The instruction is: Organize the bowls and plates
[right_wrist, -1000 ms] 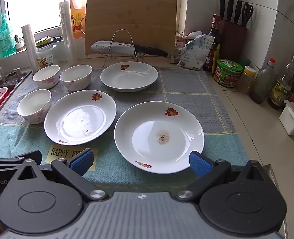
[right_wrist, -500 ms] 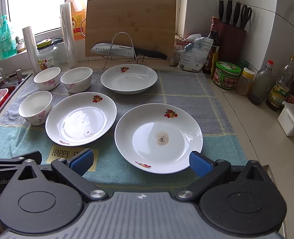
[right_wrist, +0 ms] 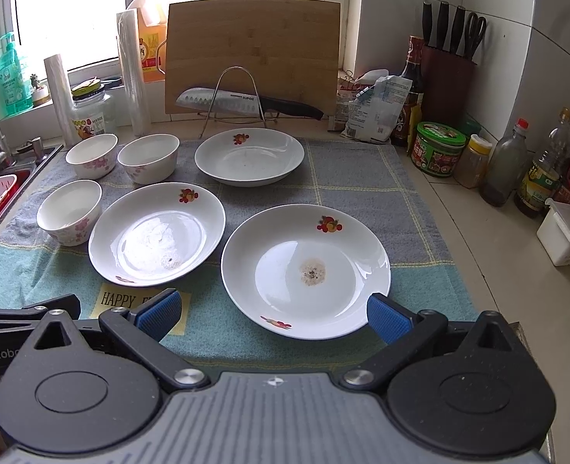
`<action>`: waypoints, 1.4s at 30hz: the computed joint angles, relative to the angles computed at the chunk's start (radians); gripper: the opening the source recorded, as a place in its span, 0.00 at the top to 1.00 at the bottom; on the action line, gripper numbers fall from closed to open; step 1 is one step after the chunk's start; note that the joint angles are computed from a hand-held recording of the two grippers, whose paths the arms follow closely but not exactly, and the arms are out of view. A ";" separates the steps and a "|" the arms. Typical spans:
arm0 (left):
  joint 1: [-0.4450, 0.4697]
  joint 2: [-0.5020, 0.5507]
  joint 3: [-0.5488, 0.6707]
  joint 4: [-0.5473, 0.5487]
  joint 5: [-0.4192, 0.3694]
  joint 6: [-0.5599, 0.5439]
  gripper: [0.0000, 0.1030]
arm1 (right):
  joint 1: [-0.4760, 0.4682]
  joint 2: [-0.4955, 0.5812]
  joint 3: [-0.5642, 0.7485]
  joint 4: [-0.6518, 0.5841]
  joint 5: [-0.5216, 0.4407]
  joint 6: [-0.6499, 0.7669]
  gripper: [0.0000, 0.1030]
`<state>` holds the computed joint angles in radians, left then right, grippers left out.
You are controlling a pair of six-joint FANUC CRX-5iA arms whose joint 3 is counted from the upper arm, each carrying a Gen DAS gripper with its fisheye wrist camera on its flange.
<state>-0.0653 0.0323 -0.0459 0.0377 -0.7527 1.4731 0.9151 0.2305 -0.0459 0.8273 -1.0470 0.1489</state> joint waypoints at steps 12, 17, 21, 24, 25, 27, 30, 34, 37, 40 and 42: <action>-0.004 -0.005 0.001 -0.011 -0.004 0.015 0.01 | 0.002 -0.004 -0.010 0.012 0.003 -0.009 0.00; -0.008 -0.011 -0.004 -0.021 -0.003 0.033 0.01 | 0.002 -0.011 -0.020 0.017 0.010 -0.011 0.00; -0.011 -0.013 -0.001 -0.032 -0.007 0.047 0.01 | 0.002 -0.016 -0.025 0.019 0.016 -0.010 0.00; -0.014 -0.013 0.003 -0.039 -0.011 0.057 0.01 | 0.001 -0.018 -0.028 0.021 0.020 -0.011 0.00; -0.015 -0.013 0.005 -0.042 -0.012 0.061 0.01 | 0.000 -0.018 -0.029 0.023 0.022 -0.010 0.00; -0.018 -0.012 0.007 -0.045 -0.013 0.066 0.01 | 0.000 -0.020 -0.032 0.025 0.024 -0.011 0.00; -0.017 -0.015 0.002 -0.041 -0.007 0.060 0.01 | 0.000 -0.023 -0.037 0.029 0.028 -0.014 0.00; -0.019 -0.018 -0.007 -0.035 0.005 0.049 0.01 | 0.000 -0.033 -0.054 0.039 0.040 -0.017 0.00; -0.018 -0.022 -0.019 -0.022 0.018 0.032 0.01 | 0.000 -0.043 -0.074 0.054 0.055 -0.017 0.00; -0.017 -0.022 -0.027 -0.011 0.030 0.016 0.01 | -0.004 -0.054 -0.096 0.067 0.075 -0.023 0.00; -0.016 -0.025 -0.037 -0.003 0.045 0.004 0.01 | -0.007 -0.061 -0.111 0.076 0.089 -0.032 0.00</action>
